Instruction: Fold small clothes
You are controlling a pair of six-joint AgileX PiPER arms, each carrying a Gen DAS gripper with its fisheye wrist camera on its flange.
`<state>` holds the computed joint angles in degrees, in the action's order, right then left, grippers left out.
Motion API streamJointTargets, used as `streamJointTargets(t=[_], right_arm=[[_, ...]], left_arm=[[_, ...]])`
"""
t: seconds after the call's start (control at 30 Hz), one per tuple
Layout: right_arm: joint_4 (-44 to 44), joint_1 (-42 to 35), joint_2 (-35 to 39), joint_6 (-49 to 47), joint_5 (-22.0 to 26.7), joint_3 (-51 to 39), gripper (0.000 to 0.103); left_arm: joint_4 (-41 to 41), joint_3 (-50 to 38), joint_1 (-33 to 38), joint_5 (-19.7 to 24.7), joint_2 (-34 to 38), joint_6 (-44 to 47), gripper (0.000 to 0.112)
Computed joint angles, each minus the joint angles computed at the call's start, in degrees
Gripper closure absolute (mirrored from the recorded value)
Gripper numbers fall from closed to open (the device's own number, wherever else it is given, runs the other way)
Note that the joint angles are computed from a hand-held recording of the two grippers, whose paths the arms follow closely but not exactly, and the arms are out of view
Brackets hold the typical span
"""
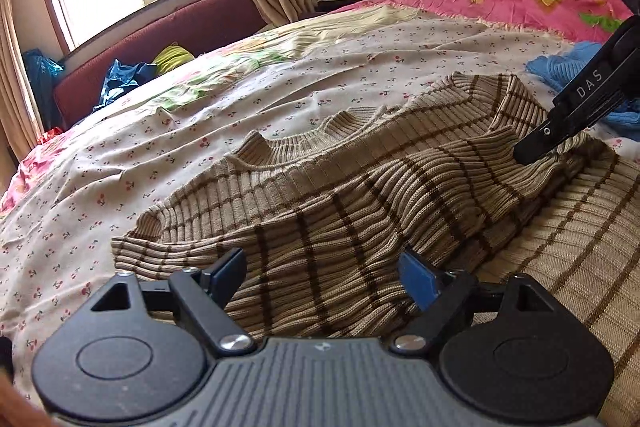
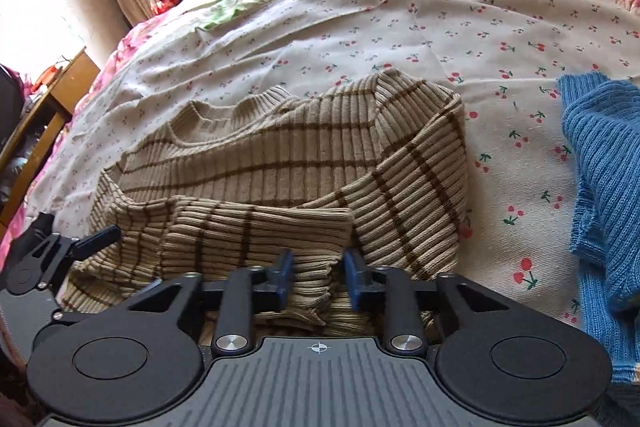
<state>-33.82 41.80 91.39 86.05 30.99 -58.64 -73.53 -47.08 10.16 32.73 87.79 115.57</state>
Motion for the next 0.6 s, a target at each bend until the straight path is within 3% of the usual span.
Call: streamJointTargets(t=[0.07, 0.13, 0.27, 0.33, 0.4, 0.5, 0.6], right_arm=[[-3.1, -0.1, -1.6, 4.3, -0.2, 1.6, 0.100], [-6.5, 1.4, -1.9, 6.6, 4.2, 1.1, 0.102], [-5.0, 1.6, 2.4, 1.0, 8.7, -2.2, 0.103], [-5.8, 2.9, 3.3, 0.2, 11.6, -4.4, 0.103], [-7.5, 4.3, 1.8, 3.1, 11.9, -4.2, 0.092], [-6.7, 4.7, -0.8, 6.2, 8.5, -2.5, 0.087], [-8.4, 4.9, -1.8, 10.6, 5.8, -0.2, 0.069]], left_arm=[[1.4, -0.3, 0.0, -0.2, 0.5, -0.9, 0.017], [1.6, -0.2, -0.2, -0.9, 1.7, -0.7, 0.015], [7.3, -2.7, 0.6, 0.6, 1.8, -8.3, 0.013], [3.7, -2.2, 2.9, 3.4, 0.1, -5.1, 0.013], [2.9, -2.2, 4.0, 5.2, -0.9, -4.2, 0.013], [2.5, -2.0, 2.6, 2.8, -0.2, -3.3, 0.013], [8.2, -3.1, 0.4, 0.8, 2.3, -8.7, 0.013]])
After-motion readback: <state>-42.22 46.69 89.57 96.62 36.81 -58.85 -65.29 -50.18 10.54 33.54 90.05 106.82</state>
